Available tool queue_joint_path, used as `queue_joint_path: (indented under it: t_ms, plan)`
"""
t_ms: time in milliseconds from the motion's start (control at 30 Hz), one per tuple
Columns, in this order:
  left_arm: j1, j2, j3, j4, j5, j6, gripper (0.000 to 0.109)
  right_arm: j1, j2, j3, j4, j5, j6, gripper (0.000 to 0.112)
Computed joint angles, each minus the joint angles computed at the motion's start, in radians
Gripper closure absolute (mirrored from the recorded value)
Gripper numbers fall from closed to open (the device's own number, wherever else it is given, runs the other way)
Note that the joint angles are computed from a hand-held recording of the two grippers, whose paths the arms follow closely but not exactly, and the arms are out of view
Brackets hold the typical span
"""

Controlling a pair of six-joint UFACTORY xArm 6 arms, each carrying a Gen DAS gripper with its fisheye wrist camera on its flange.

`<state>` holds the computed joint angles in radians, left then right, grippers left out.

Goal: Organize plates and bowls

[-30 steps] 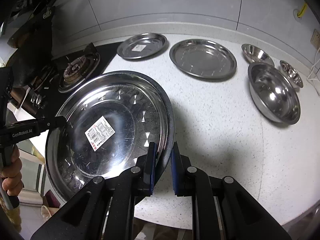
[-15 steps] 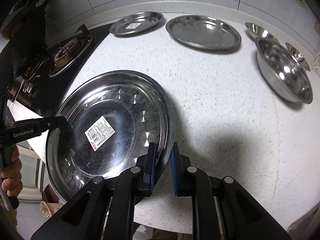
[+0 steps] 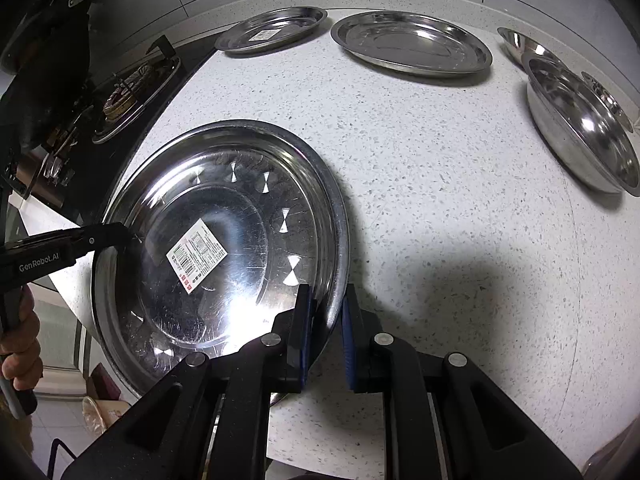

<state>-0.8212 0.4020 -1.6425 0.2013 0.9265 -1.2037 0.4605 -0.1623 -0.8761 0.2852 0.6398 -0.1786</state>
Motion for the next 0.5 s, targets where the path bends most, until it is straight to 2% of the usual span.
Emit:
queue_joint_path:
  t_ms: [500]
  plan:
    - [-0.017, -0.003, -0.004, 0.048, 0.001, -0.034, 0.096, -0.005, -0.022, 0.022, 0.013, -0.010, -0.010, 0.099]
